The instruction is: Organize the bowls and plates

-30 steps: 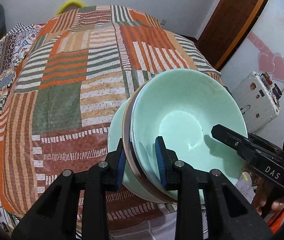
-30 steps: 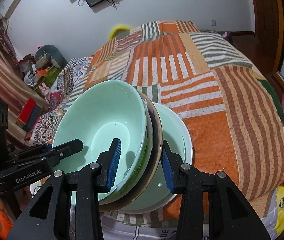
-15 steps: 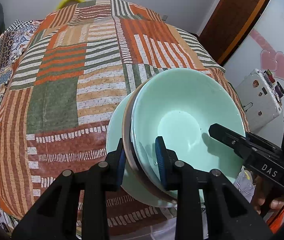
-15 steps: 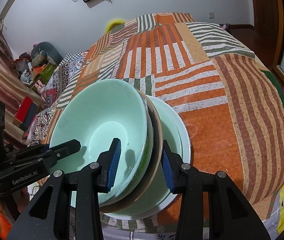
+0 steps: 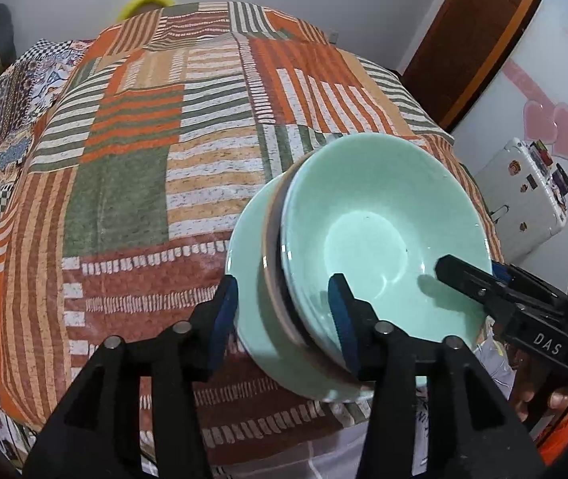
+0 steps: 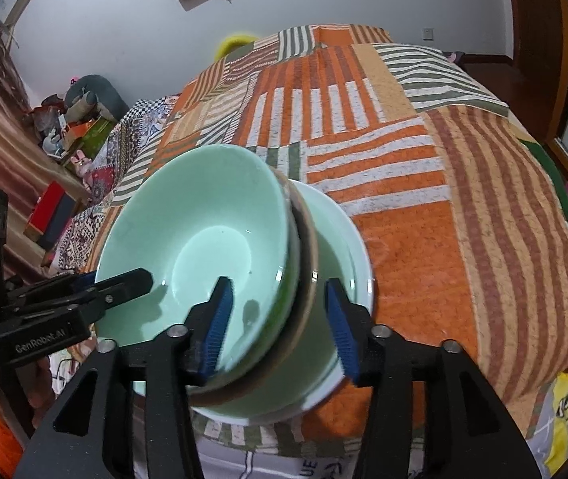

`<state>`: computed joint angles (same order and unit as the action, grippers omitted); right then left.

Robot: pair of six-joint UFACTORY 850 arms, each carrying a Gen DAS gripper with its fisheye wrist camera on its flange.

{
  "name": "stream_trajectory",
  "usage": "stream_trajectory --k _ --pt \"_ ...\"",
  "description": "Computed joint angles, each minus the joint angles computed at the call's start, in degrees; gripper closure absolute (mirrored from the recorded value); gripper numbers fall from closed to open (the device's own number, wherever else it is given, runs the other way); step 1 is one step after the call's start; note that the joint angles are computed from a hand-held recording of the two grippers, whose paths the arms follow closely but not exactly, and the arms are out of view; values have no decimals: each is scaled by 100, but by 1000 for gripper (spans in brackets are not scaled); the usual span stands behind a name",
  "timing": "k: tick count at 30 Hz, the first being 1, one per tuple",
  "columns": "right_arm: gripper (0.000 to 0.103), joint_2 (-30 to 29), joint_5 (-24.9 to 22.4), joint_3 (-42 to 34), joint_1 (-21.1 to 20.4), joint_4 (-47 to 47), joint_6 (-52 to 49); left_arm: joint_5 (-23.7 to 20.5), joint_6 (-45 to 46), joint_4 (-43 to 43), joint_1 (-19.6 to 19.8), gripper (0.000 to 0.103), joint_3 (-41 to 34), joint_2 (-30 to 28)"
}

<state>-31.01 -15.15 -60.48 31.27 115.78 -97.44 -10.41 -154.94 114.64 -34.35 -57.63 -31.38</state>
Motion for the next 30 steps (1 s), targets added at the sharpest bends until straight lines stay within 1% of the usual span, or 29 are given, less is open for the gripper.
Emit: stream_trajectory --k 3,6,9,12,13,15,16,19,20,21,23,24,25,26,27,28,30 --pt "53 199 5 171 -42 305 -322 -162 230 -285 -64 55 164 212" --pt "53 511 5 390 -58 1025 -1134 -462 105 -175 -182 55 402 562" --pt "53 835 -54 591 -47 1866 -2043 -941 249 -296 -395 55 640 989" --pt "53 1256 -195 838 -2 2932 -3204 -1598 473 -412 -715 55 867 1462" --pt "52 1420 -262 940 25 3346 -3664 -1886 602 -507 -860 54 936 1619" --pt "51 1733 -421 1122 106 4034 -4426 -2336 793 -636 -1079 49 1023 1843" --pt "49 1820 -486 1165 121 4174 -4609 -2623 858 -690 -1218 47 1072 1966" --pt "46 2192 -766 1383 246 4907 -5464 -3124 934 -714 -1479 40 1162 2211" --pt "44 2285 -852 1441 286 5109 -5694 -3332 927 -708 -1588 35 1206 2302" --pt "44 2397 -952 1507 327 5307 -5921 -3537 926 -711 -1694 32 1241 2376" --pt "40 2650 -1183 1673 394 5583 -6245 -3791 942 -698 -1828 30 1286 2478" --pt "39 2716 -1284 1720 414 5665 -6343 -3938 968 -711 -1907 22 1310 2531" --pt "36 2782 -1378 1773 435 5739 -6428 -4038 958 -712 -1957 18 1320 2548" --pt "35 2870 -1482 1836 461 5832 -6534 -4234 924 -709 -2039 10 1353 2585" --pt "34 2913 -1551 1878 483 5909 -6616 -4391 906 -721 -2094 6 1360 2590" --pt "29 2964 -1644 1917 516 6045 -6753 -4614 908 -741 -2182 5 1389 2609" --pt "20 3029 -1791 1980 575 6291 -6999 -4808 979 -766 -2272 3 1410 2625"
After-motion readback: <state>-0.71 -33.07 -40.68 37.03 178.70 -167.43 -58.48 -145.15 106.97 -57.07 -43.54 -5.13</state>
